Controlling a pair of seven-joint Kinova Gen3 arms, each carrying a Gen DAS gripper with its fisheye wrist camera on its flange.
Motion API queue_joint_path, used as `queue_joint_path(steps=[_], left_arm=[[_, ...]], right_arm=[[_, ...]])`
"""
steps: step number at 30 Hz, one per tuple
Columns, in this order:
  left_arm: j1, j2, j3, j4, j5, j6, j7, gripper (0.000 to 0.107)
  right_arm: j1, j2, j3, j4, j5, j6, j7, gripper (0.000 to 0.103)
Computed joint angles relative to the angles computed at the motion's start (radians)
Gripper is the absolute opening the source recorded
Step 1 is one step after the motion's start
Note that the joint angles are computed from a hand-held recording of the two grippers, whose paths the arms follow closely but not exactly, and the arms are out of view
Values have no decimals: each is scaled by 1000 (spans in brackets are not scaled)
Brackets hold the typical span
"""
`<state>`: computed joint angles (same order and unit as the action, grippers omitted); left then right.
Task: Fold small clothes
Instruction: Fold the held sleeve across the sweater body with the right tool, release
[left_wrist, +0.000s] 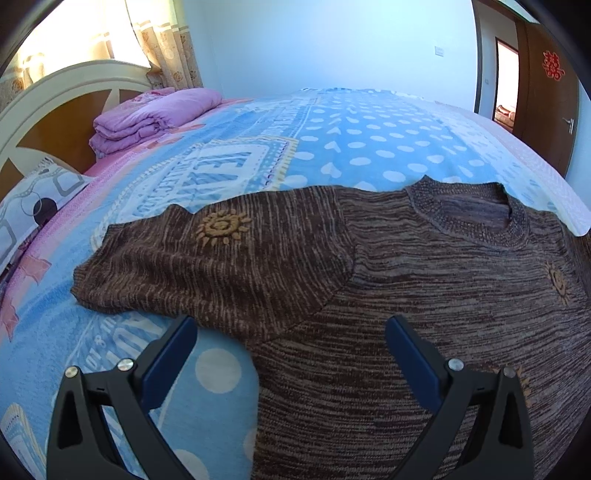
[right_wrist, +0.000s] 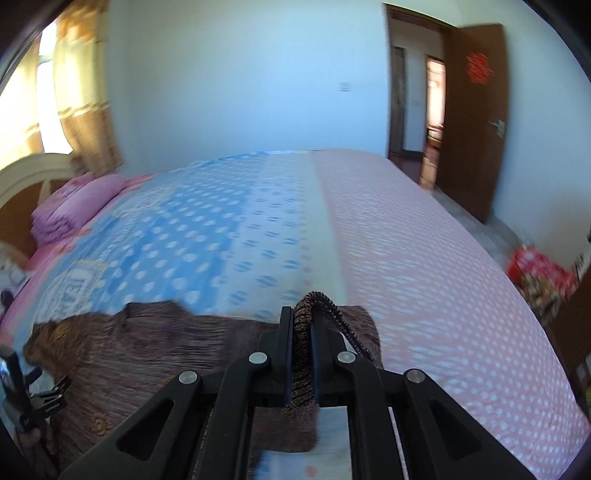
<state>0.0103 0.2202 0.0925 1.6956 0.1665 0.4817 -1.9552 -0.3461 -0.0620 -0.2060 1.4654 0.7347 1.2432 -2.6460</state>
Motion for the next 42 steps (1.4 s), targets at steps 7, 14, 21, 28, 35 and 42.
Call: queue_joint_path(steps=[7,14,21,28,35,42], left_arm=[[-29,8,11,-9,56,19,-37,103],[-12,-15,1,8,4,8,-58,103],[2,-47,14,-32,16,50,-90,103],[109,-54,50,-99,17,146,-88,103],[386,15,0,-122,-250,126,171,103],[671,155,-253,-225,-483,119,455,103]], right_arm=[[-122,228,-3,-130,-18,-97,21,7],[-64,441,-119,-174,-216,-241,159,28],[83,249,-336,81,-60,-244,-53,51],[-202,49,-52,321,91,-85,-338,66],[-196,-2,-66,472,174,-132,-542,67],[-188,-38,-120,507,234,-121,-570,68]])
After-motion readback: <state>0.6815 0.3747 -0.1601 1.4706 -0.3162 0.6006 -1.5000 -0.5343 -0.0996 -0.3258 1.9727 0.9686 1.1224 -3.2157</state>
